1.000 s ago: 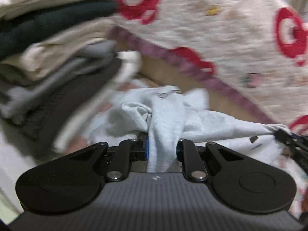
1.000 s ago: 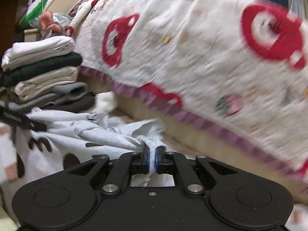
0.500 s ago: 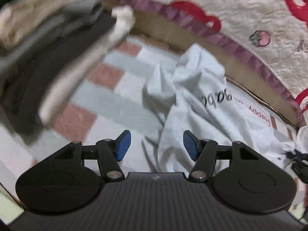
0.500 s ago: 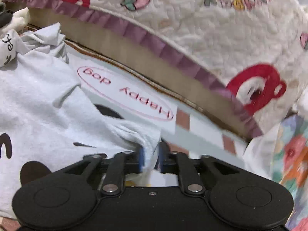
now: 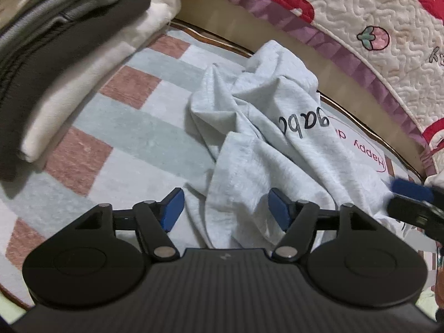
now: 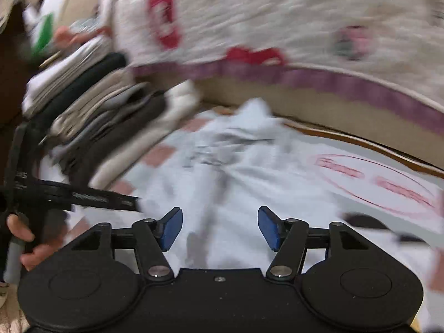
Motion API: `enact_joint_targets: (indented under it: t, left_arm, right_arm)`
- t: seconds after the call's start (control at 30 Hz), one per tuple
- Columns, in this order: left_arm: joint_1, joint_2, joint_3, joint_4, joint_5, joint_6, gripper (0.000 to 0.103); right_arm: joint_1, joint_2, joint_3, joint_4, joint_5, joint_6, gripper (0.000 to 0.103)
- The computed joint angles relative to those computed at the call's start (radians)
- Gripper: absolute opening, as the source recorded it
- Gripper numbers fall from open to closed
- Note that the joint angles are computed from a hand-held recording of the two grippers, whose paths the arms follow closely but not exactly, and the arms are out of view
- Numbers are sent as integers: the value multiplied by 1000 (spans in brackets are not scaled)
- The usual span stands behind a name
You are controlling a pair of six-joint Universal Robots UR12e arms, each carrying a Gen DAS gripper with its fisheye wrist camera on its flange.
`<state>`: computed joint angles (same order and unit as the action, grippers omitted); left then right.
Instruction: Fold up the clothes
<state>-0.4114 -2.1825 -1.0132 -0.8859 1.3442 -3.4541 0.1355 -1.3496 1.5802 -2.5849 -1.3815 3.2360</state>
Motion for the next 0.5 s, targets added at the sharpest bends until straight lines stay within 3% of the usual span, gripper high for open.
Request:
enact_joint_targets:
  t: [0.13,0.17,0.2,0.23,0.27,0.33,0.43,0.5]
  left_arm:
    - [-9,-29,28,-28,20,9,71]
    - [-10,-33,30,-31,21,17,68]
    - [-11,-34,28,-30,21,24,60]
    - [-10,-34,27,-30,17,36,53]
    - [-10,-33,25,-30,12,49,38]
    - [-5,-29,19,-20,-12,43,36]
    - [12,-23,7,6,-82,-26,36]
    - [13,-20,3,30,-80,-39,36]
  right_arm:
    - [19,107,-108,69,-33,-34,66]
    - [9,120,-119,78,3,-17,51]
    - [-7,131,-128,85,57,1,0]
    - [-20,143,-135,84,104,22,4]
    - [-26,138,-122,41,109,43,4]
    - [-31,103,-64,-136,73,73,4]
    - [-34,46,4,-341,-53,79,4]
    - [-30,11,36,-427,-188,39,3]
